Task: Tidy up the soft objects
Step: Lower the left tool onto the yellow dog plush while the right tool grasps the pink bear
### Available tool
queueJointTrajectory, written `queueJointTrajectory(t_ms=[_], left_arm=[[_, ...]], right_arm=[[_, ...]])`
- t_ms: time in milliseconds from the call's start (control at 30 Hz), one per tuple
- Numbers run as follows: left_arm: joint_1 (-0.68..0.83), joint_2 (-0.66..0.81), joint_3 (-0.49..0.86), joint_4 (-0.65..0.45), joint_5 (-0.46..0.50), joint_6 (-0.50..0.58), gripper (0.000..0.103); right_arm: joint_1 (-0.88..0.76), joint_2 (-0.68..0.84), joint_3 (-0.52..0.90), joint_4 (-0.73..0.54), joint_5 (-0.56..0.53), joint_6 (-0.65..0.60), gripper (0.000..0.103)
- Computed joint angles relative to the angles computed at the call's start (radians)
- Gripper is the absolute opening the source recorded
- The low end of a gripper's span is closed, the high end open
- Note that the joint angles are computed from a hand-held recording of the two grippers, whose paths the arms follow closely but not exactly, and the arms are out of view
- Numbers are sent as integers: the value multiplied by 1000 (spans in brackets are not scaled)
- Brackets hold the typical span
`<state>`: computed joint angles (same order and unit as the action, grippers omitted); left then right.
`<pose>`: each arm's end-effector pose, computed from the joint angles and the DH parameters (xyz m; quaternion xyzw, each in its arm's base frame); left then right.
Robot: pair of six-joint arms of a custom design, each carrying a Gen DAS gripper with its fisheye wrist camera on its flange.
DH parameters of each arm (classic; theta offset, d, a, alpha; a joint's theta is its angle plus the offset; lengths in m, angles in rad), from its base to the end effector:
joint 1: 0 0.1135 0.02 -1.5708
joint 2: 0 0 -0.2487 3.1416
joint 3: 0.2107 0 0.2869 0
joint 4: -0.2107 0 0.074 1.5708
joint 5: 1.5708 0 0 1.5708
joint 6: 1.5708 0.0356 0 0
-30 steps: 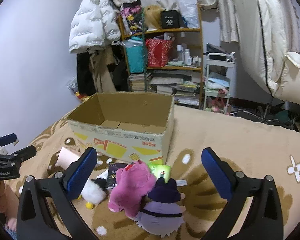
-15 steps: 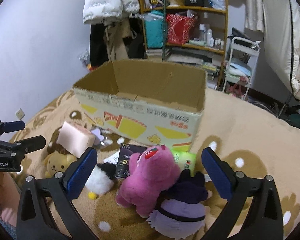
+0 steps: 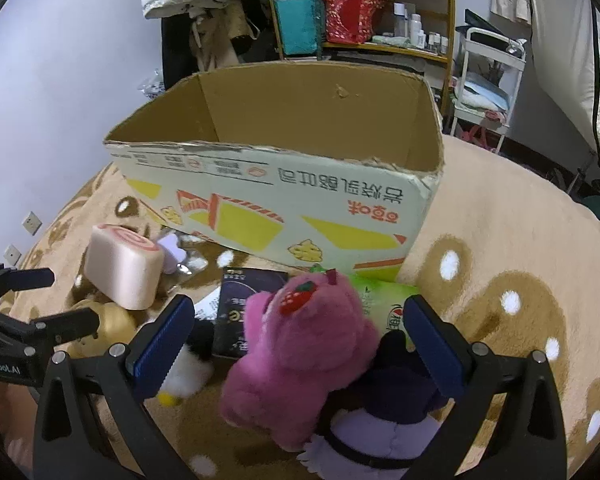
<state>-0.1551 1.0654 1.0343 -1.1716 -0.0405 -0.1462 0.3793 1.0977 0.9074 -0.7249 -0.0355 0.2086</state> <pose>0.2189 -0.0328 0.2801 0.0007 0.9829 -0.0078 0.1839 0.2414 0.0976 0.2539 -0.0864 0.9427 0.1094 0.3032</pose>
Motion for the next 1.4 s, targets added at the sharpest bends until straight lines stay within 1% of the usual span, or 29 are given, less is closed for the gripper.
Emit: queueJointTrajectory(t_ms=[67,233,467,567,667,700,833,933,1000,1067,1133,1167,1200,1300,1400], left_arm=[[2,9,-4,4,-10,-8,101],[17,48,-1,16,11,4,101],[19,157,20,7,19,35,101],[29,190,25,2,46,43,101],[36,217,33,6,50,45,101],[38,234,35,5,54,43,102],[51,271,35,13,75,50,101],[23,265,23,30,51,63,98],[8,266,19,39,42,56,95],[-3,259,10,44,47,34,91],[2,248,4,46,57,22,88],[-11,228,-6,40,59,2,87],[-9,211,-15,37,61,0,85],[-5,180,-29,41,54,4,83],[-21,163,-35,42,21,-1,83]], right_arm=[[-10,16,5,-5,-16,0,103],[-5,67,18,-2,-45,-8,103],[18,95,11,14,-29,-22,103],[5,100,9,23,-51,-29,101],[-4,102,9,27,-56,-31,93],[-10,102,8,30,-62,-39,91],[-27,106,-1,61,-103,-43,93],[-15,118,6,68,-87,-53,92],[-7,118,5,68,-69,-60,90],[3,111,1,67,-53,-57,88],[0,105,-3,68,-58,-49,87],[-2,102,-4,66,-54,-49,81],[-1,100,-5,63,-44,-52,73],[-6,84,-13,59,-41,-59,70],[-2,73,-17,56,-27,-58,69]])
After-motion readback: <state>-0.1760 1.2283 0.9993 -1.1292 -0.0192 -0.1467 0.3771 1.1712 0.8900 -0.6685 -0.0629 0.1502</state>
